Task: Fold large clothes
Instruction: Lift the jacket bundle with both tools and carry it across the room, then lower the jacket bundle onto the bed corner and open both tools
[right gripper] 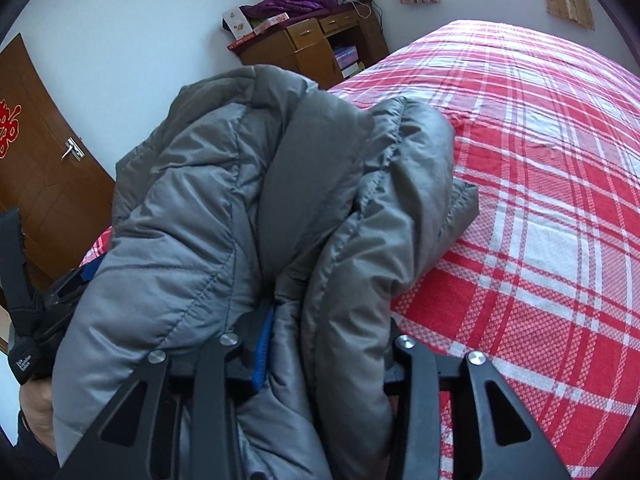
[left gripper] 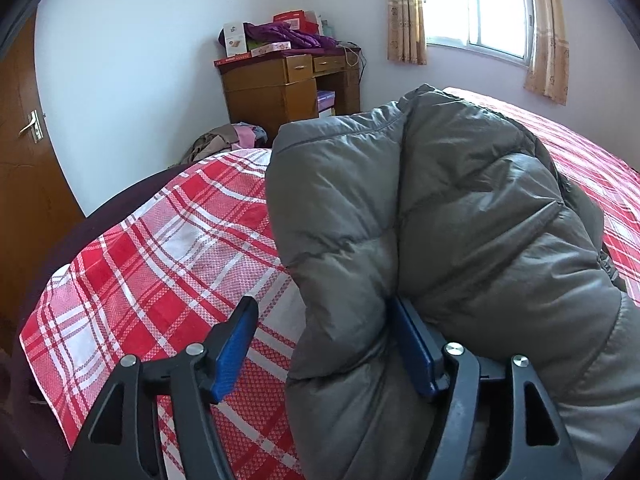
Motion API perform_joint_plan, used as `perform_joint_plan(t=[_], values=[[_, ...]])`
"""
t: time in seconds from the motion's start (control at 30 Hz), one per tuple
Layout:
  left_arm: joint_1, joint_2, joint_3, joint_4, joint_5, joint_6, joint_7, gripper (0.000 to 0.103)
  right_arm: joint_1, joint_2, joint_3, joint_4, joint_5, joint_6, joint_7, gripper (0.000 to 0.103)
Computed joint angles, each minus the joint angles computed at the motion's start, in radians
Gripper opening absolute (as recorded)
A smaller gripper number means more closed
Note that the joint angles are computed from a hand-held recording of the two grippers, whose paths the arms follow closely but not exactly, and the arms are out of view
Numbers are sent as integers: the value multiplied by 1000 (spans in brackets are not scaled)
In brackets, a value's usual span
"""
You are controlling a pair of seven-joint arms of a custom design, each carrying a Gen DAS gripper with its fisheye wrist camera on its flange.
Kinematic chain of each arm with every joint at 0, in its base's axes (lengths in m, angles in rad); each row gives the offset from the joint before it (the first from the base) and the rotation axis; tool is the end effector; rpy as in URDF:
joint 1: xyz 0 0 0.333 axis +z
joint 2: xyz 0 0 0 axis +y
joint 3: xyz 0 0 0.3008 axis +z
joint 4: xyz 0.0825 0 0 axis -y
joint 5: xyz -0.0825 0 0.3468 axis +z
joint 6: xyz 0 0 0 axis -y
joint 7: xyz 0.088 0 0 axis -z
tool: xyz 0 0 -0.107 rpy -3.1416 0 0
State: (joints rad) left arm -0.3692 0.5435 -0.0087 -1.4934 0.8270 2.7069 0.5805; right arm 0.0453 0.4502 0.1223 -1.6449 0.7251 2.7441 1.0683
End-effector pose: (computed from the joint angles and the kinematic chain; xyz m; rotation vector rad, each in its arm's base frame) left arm 0.6449 -0.2821 0.4265 -1.6815 1.7303 -0.7192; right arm 0.6729 0.0738 0.4255 -1.7080 1.6174 -0.2322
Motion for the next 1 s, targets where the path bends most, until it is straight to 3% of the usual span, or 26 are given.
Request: perform_joint_plan(t=[0.27,0.37,0.4,0.47,0.57,0.8,0.87,1.0], values=[[-14,-14,17,-9,30,-21,-51,76,46,-6,-41,-12,-103,31,89,46],[7,-73,-10,-65,2,-37,-50,76,75,-23,-73,-35,-168,57,157,53],[9,-114,-6,-110,16,-7,-88,76,88,-35,-89,-49,-198,64,190,54],[8,-190,3,-182,75,39,-167,76,94,-86,-97,-100,-226,89,230,63],[10,-309,-18,-263,153,4,-221,76,97,-191,-90,-208,-236,178,241,82],[73,-556,-97,-437,306,26,-363,78,149,-456,-93,-438,-341,303,306,85],[97,-595,-121,-458,321,31,-377,79,160,-509,-81,-488,-361,356,309,92],[148,-637,-168,-477,363,35,-408,79,174,-566,-60,-526,-405,408,330,92]])
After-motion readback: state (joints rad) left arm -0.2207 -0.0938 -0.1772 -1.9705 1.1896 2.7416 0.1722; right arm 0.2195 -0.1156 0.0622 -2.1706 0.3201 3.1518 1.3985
